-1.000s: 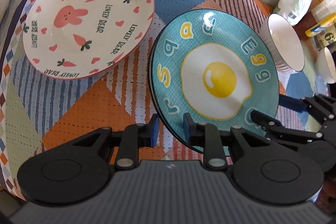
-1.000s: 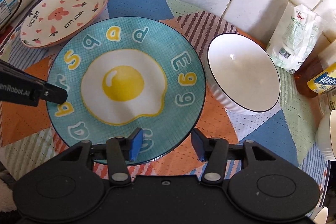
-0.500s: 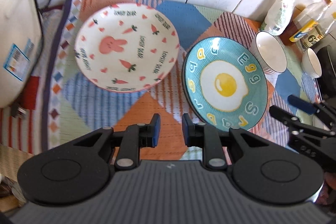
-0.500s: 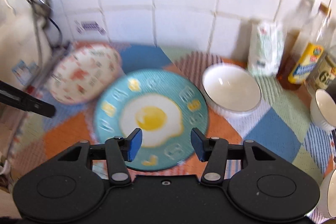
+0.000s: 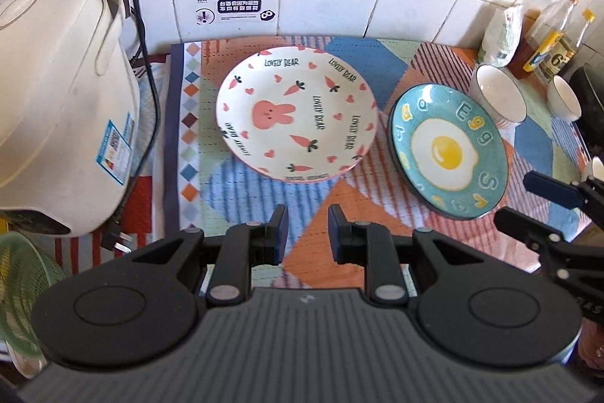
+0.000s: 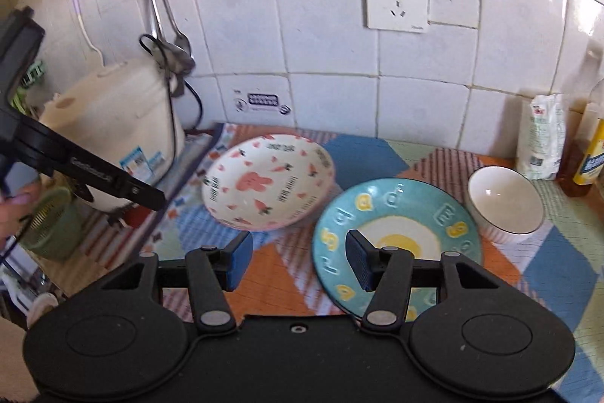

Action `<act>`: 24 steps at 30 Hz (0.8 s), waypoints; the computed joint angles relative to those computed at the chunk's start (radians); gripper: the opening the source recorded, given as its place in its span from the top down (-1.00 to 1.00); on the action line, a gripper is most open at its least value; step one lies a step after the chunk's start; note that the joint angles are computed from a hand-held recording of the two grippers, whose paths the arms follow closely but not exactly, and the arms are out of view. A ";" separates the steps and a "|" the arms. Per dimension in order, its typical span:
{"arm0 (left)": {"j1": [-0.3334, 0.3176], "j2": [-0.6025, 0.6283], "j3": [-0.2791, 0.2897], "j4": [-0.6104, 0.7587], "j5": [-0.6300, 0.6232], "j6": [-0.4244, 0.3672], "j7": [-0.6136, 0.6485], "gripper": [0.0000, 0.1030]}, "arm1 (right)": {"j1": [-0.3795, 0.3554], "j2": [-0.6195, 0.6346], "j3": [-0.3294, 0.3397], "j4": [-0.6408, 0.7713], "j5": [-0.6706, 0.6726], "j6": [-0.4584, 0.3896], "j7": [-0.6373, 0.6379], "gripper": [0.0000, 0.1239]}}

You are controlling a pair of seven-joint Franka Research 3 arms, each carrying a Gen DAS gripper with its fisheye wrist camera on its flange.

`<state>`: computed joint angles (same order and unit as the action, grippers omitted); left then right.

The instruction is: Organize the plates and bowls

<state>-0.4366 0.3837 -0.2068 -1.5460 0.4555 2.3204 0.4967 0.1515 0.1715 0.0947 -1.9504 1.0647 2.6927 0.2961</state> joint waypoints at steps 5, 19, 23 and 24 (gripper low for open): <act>0.036 -0.059 0.005 -0.141 0.010 0.097 0.004 0.58 | 0.029 -0.013 0.035 -0.047 0.190 0.081 -0.114 -0.02; 0.051 0.027 0.081 -0.176 0.272 0.259 -0.176 0.54 | 0.064 0.224 0.105 0.098 0.208 0.209 0.104 -0.18; 0.064 0.082 0.090 -0.122 0.227 0.272 -0.170 0.50 | 0.034 0.266 0.142 0.123 0.253 0.185 0.176 -0.19; 0.071 0.098 0.088 -0.106 0.210 0.275 -0.152 0.50 | 0.027 0.272 0.150 0.127 0.278 0.189 0.185 -0.19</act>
